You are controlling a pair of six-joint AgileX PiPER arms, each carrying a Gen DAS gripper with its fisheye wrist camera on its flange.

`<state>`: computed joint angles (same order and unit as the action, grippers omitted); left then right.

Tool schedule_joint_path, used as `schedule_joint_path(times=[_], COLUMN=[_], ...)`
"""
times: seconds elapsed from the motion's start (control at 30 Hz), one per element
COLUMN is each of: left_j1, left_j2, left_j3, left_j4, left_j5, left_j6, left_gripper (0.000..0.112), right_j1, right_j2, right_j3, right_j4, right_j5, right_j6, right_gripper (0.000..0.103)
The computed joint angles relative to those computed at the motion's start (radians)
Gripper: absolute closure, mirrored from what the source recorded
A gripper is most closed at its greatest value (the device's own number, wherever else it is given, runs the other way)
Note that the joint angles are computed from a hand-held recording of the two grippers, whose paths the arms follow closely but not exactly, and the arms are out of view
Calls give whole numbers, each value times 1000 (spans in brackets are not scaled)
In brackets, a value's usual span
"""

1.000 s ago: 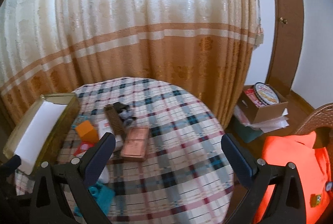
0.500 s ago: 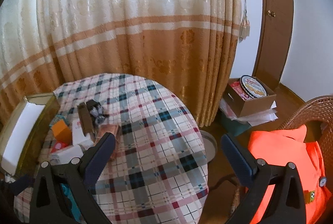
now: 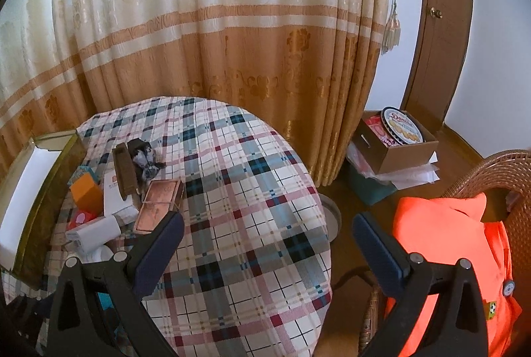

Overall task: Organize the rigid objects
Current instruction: 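Grasp the teal toy brick with the left gripper, then lift the teal brick with the left gripper while the right gripper grasps the white pill bottle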

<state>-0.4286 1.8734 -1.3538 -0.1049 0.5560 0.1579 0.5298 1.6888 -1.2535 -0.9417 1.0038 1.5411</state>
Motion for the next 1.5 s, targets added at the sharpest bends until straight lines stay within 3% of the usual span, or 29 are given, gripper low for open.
schedule_joint_path(times=[0.23,0.3,0.4,0.63,0.77,0.87,1.23,1.37,1.5], left_j1=[5,11,22,109,171,216,256,260,255], left_j2=[14,14,14,-34,-83,-88,-86,-89,-52], left_j3=[-4,-3,-3,60,109,100,122,124,101], left_j4=[-27,-58,-101,-432,-618,-714,-749,-680,-540], left_j5=[8,4,3,-24,-59,-39,-10,8,32], left_j6=[28,60,104,454,654,747,838,788,652], left_gripper=[72,81,81,81,81,81,81,81,81], right_j1=[-4,-5,-4,1,-6,-3,-12,-33,-40], right_j2=[6,6,8,2,-15,3,53,7,-8], right_j3=[-10,-12,-14,-4,25,8,-23,46,92], right_j4=[15,18,18,-7,-29,-27,52,116,274], right_j5=[1,-1,-1,-13,-87,-117,-224,-379,-536], right_j6=[-18,-21,-19,4,32,8,-106,-165,-371], right_gripper=[1,1,1,1,1,1,5,6,18])
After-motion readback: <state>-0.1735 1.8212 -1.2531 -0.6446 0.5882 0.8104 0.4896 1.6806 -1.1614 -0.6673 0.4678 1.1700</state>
